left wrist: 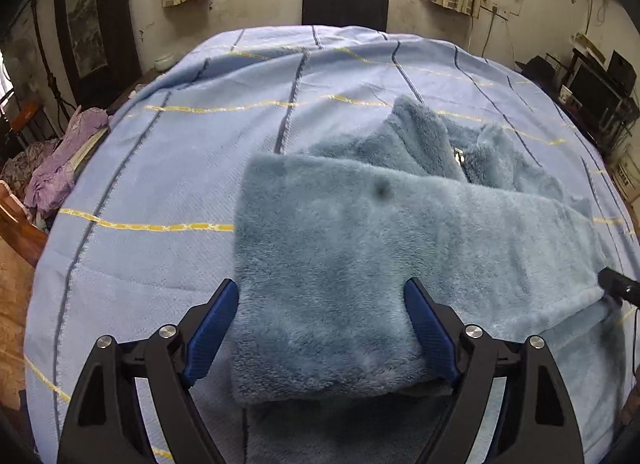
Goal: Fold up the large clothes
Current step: 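Lay the sleeve across the jacket with the right gripper and release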
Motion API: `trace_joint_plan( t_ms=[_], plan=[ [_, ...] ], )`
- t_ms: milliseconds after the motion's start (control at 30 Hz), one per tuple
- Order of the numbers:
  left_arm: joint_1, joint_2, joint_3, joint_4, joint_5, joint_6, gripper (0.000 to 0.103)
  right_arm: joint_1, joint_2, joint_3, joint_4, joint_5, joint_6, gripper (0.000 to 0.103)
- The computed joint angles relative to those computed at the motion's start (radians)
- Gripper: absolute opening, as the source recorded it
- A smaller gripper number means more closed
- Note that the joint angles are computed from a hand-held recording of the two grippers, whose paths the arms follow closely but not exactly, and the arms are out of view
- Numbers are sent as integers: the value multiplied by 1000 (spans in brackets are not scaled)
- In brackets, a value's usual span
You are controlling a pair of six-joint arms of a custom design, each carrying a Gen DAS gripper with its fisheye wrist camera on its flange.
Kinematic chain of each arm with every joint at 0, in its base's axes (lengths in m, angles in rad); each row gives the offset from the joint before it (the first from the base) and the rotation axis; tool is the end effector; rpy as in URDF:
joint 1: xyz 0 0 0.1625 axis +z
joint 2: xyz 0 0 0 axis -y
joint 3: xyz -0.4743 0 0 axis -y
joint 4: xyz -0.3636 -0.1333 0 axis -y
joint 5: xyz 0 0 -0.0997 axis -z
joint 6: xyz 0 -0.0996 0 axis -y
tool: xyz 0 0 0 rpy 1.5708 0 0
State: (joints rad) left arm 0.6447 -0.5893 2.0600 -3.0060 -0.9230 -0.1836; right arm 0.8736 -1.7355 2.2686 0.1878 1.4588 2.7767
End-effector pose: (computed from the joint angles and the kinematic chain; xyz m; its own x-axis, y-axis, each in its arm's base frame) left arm -0.3054 -0.4716 -0.0186 -0.6002 0.5297 -0.5994 0.7010 0.7092 -0.0752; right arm -0.0459 -0.2797 0.3054 -0.9133 0.3553 0.1992 0.1048 0.6774 -0.7281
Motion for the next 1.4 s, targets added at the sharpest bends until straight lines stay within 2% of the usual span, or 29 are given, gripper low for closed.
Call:
trace_joint_plan(
  t_ms=[67,133,267,367,400,433,500,667,733,800,900,1000,1067,1100,1133,1200,1267,1300,1333,1400],
  plan=[
    [-18,-7,4,-18,10,11,84,-5,-56,19,-21,-22,11,17],
    [-40,-10,-2,-39,4,31,84,35,-87,19,-41,-12,8,17],
    [-65,19,-46,-30,-30,44,84,194,-17,-21,-90,120,23,21],
    [-60,67,-78,-14,-26,40,84,282,64,-31,-174,229,26,40],
    [-50,76,-89,6,-33,31,84,284,76,-29,-193,230,27,57],
    [-33,86,-102,34,-44,19,84,271,90,-26,-210,213,34,61],
    [-10,97,-109,33,-63,23,86,252,123,-36,-206,200,45,60],
    [-10,87,-84,-15,-76,52,86,249,149,-51,-203,209,12,58],
    [-6,69,-74,-30,-95,48,86,245,123,-43,-203,201,21,46],
    [-6,48,-57,-57,-107,42,86,221,67,-30,-181,127,11,46],
    [-9,47,-57,-55,-59,34,86,203,46,-27,-143,51,-2,43],
    [8,53,-76,6,-42,8,86,220,99,-48,-94,59,-12,32],
    [14,62,-82,14,-37,21,88,227,151,-72,-65,105,14,32],
    [11,65,-77,0,-27,31,88,226,171,-82,-53,124,25,27],
    [8,67,-73,-9,-20,37,88,206,186,-90,-42,115,33,21],
    [5,65,-66,-22,-16,38,88,180,173,-87,-32,74,35,21],
    [-2,50,-56,-10,-10,21,88,174,139,-65,-51,51,40,28],
    [-12,31,-36,-11,-5,7,87,178,110,-43,-70,45,42,44],
    [-22,10,-7,-29,-10,3,87,170,80,-21,-75,15,42,63],
    [-43,-36,54,-61,-32,-9,87,130,11,30,-73,-82,30,72]
  ],
)
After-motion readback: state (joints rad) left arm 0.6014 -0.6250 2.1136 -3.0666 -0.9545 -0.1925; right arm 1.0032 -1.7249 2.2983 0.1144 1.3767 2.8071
